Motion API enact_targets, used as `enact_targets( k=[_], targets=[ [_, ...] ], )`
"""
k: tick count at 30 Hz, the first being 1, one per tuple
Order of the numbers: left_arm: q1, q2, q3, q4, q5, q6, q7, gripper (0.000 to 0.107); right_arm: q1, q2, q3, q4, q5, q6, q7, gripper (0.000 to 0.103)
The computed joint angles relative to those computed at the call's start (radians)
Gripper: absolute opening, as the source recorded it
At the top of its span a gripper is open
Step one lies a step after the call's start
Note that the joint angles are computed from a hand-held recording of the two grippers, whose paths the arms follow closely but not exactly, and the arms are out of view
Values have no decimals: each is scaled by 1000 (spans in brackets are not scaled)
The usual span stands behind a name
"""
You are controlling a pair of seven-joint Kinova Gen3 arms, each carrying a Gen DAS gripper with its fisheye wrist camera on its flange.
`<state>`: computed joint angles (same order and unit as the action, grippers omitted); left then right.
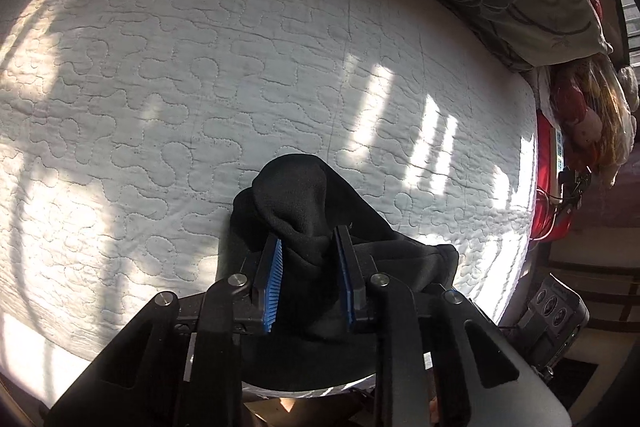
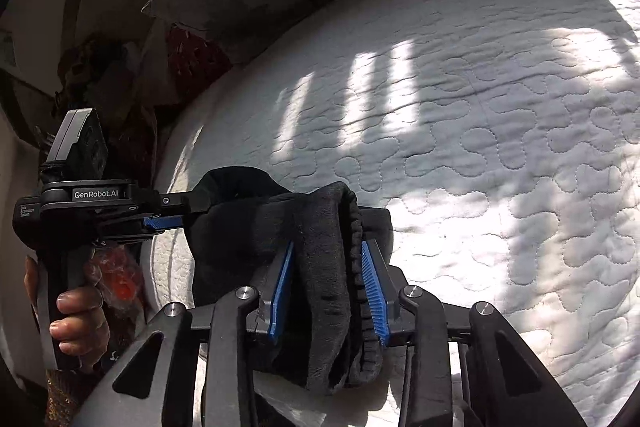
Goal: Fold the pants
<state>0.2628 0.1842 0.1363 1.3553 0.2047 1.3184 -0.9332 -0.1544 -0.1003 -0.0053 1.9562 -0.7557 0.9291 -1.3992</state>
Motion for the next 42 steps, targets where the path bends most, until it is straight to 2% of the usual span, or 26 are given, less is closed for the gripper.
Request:
enact_targets(
  k=[1, 3, 6, 8, 9, 11, 13, 15, 17, 21, 25, 28, 29, 31, 33, 35, 36, 37, 38, 40, 42],
  targets=[
    [-10, -8, 16, -4, -6, -15, 4, 19, -9, -6, 20, 4, -21, 4, 1, 24],
    [23, 0, 13, -41, -65, -22, 11, 18, 15, -26, 31, 29, -83, -2, 31, 24],
    [125, 87, -43, -133, -181, 50, 39, 19, 34, -18, 53, 65, -131, -15, 42, 23],
    [135, 144, -36, -175, -209, 108, 44, 19, 43, 4, 51, 75, -134, -2, 45, 24],
    [148, 147, -51, -179, -215, 114, 37, 19, 37, 9, 46, 68, -117, 5, 39, 31],
    [144, 105, -72, -145, -177, 85, -6, 19, 55, 9, 27, 54, -107, 28, 49, 34],
    [176, 26, -150, -64, -120, 20, -38, 20, 60, -8, 60, 59, -151, 60, 91, 34],
    [237, -65, -238, 29, -79, -33, -54, 32, 78, -31, 72, 57, -152, 92, 110, 40],
    [269, -147, -285, 121, 2, -78, -76, 35, 85, -60, 70, 56, -124, 99, 100, 46],
    [294, -255, -246, 307, 164, -219, -62, 35, 72, -68, 66, 53, -113, 82, 95, 47],
    [192, -252, -115, 439, 327, -354, -89, 35, 61, -11, 57, 16, -123, 79, 81, 47],
    [187, -246, -123, 502, 441, -434, -92, 35, 58, 14, 39, -13, -105, 63, 74, 47],
    [164, -250, -103, 516, 457, -459, -84, 35, 56, 23, 31, -24, -92, 61, 69, 47],
    [125, -251, -59, 524, 456, -497, -46, 35, 50, 38, 18, -37, -74, 54, 63, 46],
    [144, -239, -79, 527, 481, -523, -15, 35, 44, 43, 2, -43, -41, 32, 45, 45],
    [126, -207, -54, 507, 454, -520, 29, 35, 47, 48, -19, -50, -2, 22, 25, 38],
    [122, -180, -51, 489, 449, -498, 36, 35, 48, 53, -20, -54, 5, 26, 24, 29],
    [124, -154, -55, 474, 461, -477, 40, 32, 38, 63, -3, -61, -3, 46, 30, 23],
    [112, -138, -40, 467, 478, -472, 55, 20, 44, 70, 2, -69, -9, 63, 27, 23],
    [118, -131, -21, 442, 465, -474, 79, 17, 64, 82, 13, -79, -58, 93, 47, 23],
    [191, -117, -69, 397, 393, -443, 85, 17, 92, 87, 34, -78, -132, 122, 88, 14]
  ],
)
